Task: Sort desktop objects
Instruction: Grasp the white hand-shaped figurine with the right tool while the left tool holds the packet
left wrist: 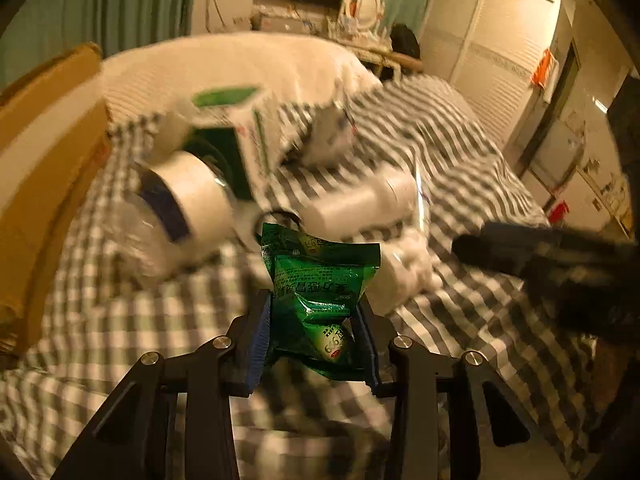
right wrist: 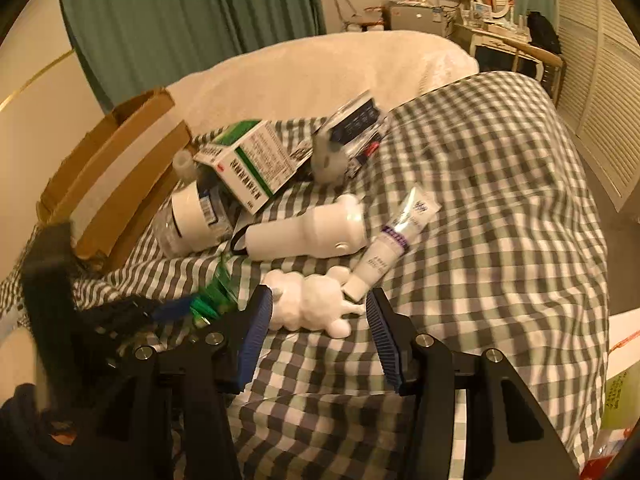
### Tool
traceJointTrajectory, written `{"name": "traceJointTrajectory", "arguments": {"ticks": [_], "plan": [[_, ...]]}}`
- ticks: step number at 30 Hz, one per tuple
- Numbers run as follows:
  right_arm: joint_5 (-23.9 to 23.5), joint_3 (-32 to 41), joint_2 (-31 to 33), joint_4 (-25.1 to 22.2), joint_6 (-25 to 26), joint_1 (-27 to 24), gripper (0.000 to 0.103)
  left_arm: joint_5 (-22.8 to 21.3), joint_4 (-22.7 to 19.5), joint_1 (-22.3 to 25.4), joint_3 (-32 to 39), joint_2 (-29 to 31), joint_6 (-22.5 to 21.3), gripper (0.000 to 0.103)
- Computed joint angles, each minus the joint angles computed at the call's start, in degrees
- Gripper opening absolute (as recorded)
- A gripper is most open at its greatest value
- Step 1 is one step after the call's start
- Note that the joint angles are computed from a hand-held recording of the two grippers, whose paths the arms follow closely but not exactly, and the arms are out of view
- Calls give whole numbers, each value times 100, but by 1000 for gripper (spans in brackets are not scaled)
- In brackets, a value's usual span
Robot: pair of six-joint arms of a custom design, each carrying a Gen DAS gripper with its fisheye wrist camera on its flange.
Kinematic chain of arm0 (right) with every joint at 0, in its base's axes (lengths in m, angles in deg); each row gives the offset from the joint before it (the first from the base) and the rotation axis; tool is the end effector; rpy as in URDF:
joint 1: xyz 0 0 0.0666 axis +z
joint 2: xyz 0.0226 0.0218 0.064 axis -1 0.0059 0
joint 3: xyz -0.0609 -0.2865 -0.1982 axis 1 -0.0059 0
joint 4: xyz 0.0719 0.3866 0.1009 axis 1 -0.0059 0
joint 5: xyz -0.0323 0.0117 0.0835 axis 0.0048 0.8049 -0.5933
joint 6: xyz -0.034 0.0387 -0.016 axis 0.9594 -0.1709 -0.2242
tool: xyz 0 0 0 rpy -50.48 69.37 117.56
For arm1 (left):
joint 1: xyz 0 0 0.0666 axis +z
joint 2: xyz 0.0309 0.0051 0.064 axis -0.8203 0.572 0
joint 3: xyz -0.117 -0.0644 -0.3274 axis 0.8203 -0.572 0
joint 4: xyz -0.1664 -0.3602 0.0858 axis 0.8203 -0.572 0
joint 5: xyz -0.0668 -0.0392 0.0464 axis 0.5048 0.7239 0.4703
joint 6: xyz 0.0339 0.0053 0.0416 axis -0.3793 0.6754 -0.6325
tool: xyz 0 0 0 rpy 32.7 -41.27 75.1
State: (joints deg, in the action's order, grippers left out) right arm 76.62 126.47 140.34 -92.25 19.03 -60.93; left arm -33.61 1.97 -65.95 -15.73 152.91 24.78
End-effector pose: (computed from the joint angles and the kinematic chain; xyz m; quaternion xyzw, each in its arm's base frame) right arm 0.5121 0.2781 0.3843 -0.0867 0.9427 0.1042 0.3047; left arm 0.4418 -0.0917 0.3875 0.0900 0.9277 -0.1306 0.3379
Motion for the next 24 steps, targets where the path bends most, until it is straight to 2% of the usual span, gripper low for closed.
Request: {"name": "traceJointTrajectory", "arguments": {"ticks": [2,5,11,17,22,24], "plan": [[-13,106,130,-67,-15,28,55,-69,47,121,36,-15,26,39],[-114,272,307,-202,-31,42,59,-134,41,279,141,108,130,39],[-87,684,746,-604,91,101,69,18,18,499,114,192,255,39],[-198,951,1045,-769,12,52,69,27,74,494,70,209,260,39],[-97,985,1112,-814,4,60,68,31,127,479,47,202,287,39],[-127,882,1039,-732,-5,51,61,29,141,475,34,178,293,39]]}}
